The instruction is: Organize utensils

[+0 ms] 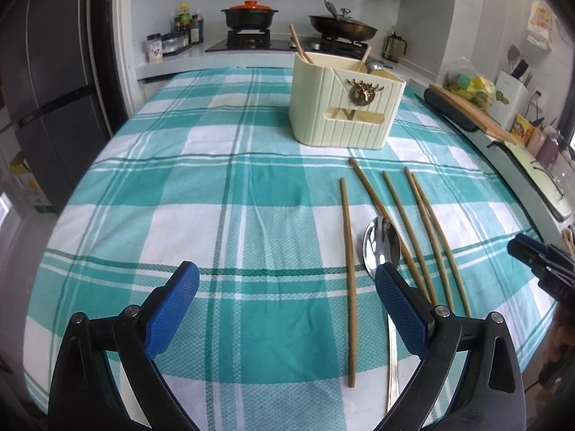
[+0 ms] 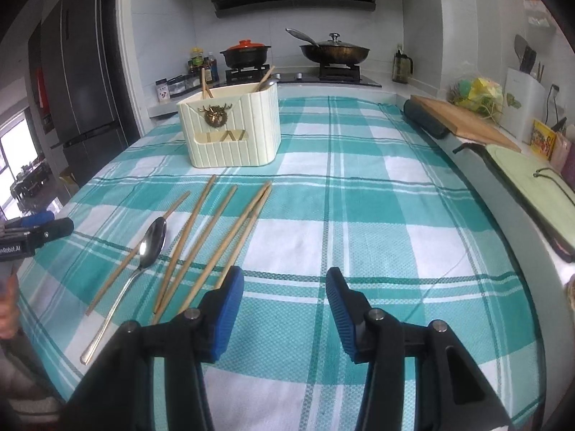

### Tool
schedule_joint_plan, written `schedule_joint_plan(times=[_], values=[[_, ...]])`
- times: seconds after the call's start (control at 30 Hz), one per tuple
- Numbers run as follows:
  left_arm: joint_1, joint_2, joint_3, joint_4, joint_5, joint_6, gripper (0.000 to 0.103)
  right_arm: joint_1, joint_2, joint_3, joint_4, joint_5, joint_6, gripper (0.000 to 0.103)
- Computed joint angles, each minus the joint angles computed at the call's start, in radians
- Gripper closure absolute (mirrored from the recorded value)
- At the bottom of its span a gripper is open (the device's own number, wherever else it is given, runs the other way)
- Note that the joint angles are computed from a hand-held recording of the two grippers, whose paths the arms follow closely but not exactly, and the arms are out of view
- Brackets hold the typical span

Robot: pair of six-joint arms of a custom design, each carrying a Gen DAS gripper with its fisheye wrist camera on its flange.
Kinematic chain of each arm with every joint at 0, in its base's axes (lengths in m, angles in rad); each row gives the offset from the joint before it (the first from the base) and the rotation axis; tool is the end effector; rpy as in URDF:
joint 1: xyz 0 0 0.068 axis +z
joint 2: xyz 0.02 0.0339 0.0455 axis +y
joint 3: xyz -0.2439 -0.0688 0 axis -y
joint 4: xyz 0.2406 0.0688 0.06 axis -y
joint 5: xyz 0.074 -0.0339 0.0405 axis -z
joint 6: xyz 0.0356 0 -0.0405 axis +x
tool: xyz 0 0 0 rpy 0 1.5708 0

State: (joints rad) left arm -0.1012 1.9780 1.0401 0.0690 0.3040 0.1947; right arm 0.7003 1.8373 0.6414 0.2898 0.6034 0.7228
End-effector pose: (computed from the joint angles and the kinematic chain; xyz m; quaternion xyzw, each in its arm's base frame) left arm 0.3740 -0.0487 0.0965 0.1883 0.9104 -0.1261 0.3461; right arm 0.2362 0.1727 0.0656 0.1071 0.9014 -0.0093 0.4194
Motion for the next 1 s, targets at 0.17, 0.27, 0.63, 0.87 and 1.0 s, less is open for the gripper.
schedule_joint_plan(times=[0.17,0.27,0.63,0.87,1.0], values=[[-0.013,0.083,0.076,-0.040,0.027,0.001,0.004,-0.071,0.112,0.101,0.036,-0.168,-0.026,0.077],[-0.035,0.123,0.109,-0.056,0.005,0.023,0.005,-0.090,0.198,0.196,0.014,-0.226,-0.019,0.079],[-0.103,0.212,0.128,-0.031,-0.100,0.087,0.015,-0.091,0.348,0.390,-0.123,-0.260,-0.044,0.084],[-0.128,0.178,0.074,0.019,-0.116,0.081,0.079,-0.064,0.373,0.459,-0.223,-0.200,-0.068,0.094],[-0.132,0.162,0.049,0.033,-0.129,0.016,0.096,-0.066,0.360,0.436,-0.235,-0.162,-0.023,0.097]])
